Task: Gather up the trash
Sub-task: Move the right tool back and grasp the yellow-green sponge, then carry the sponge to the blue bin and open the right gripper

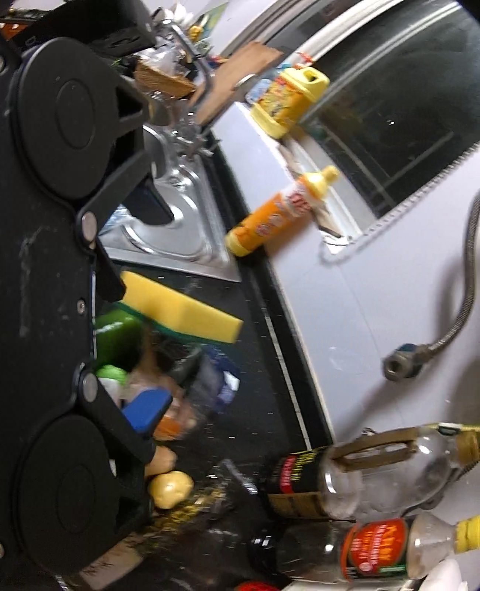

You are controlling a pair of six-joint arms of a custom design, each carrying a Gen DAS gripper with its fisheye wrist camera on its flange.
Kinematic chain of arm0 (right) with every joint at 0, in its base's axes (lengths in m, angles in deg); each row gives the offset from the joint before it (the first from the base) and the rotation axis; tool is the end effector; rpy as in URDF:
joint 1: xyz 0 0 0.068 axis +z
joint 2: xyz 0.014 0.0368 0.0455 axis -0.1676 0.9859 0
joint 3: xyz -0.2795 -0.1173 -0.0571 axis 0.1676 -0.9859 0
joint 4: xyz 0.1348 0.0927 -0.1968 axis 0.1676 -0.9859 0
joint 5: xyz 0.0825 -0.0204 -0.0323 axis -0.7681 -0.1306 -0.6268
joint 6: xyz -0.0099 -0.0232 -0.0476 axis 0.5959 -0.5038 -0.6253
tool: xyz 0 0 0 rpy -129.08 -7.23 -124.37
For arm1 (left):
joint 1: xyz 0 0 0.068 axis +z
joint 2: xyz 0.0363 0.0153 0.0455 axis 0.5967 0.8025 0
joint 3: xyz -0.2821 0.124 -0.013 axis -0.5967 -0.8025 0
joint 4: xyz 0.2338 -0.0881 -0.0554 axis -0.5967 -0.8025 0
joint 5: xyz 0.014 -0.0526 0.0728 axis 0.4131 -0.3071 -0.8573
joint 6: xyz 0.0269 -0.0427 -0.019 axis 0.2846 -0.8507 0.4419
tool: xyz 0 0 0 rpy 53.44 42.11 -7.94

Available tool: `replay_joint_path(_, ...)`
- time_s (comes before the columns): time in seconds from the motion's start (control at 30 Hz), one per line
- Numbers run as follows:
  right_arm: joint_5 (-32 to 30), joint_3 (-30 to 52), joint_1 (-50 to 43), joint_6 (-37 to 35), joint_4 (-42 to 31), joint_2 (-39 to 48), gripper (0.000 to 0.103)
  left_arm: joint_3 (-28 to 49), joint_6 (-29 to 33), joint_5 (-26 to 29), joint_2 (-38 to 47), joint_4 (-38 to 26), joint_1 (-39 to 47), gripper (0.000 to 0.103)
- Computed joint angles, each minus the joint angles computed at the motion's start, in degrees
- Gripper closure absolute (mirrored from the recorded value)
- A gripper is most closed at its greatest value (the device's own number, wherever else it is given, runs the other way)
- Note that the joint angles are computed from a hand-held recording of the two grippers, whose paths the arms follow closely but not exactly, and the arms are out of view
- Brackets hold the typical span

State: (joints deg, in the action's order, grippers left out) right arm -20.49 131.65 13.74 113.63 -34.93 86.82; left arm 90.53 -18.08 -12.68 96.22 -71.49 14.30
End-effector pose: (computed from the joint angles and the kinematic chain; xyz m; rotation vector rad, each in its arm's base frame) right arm 0.2535 0.0988 0.2988 0.6840 2.1786 0.3656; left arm 0.3175 -0.1423 0.2567 0.7392 2.2669 -0.5092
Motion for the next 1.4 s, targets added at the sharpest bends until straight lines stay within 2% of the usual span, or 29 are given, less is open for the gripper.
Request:
replay_joint_path(0.27,-9.29,2.26,-7.68,-5.52,4.09,5.38,0.031,6.42,-3.85,-1.4,5.81,-3.66,-2.35,0.0)
replay_joint_path(0.33,-11.62,2.04,-8.92,-5.73,5.17,6.79,0.047,7.02,-4.64,-0.96,7.04,-3.88,-2.34,0.0)
replay_joint_path(0.4,-12.5,1.92,-9.05,-5.88,5.81,8.15,0.058,7.0,-4.72,-0.31,7.87,-3.17,-2.31,0.0)
replay_joint_path(0.47,-12.56,1.94,-8.97,-6.15,5.94,9.55,0.065,7.38,-4.09,0.58,8.65,-3.19,-2.34,0.005)
replay_joint_path(0.53,-12.03,0.96,-8.47,-5.75,7.13,9.85,0.07,7.81,-3.2,1.07,9.25,-3.54,-2.51,0.02)
replay_joint_path(0.6,-10.25,-0.15,-7.43,-5.46,8.2,9.77,0.07,8.31,-2.09,2.18,9.9,-4.23,-2.5,0.028)
replay_joint_path(0.9,-6.0,-0.54,-3.44,-3.59,7.07,8.72,0.071,3.39,0.76,2.42,6.05,-1.02,-2.17,0.038)
replay_joint_path(1.0,-4.62,0.43,-1.07,-3.36,6.39,8.33,0.072,1.66,2.55,3.9,3.37,-1.21,-0.94,0.05)
replay_joint_path(1.1,-2.42,2.34,1.86,-3.39,5.3,8.79,0.072,-0.5,3.67,3.33,0.52,-0.3,0.11,0.052)
replay_joint_path(1.2,-0.02,4.7,4.83,-3.31,4.3,10.21,0.073,-1.23,4.18,5.39,-1.05,-1.36,2.85,0.053)
replay_joint_path(1.4,0.73,9.06,9.12,-2.41,3.7,13.84,0.073,-2.93,7.34,8.24,-4.16,-3.73,8.88,0.053)
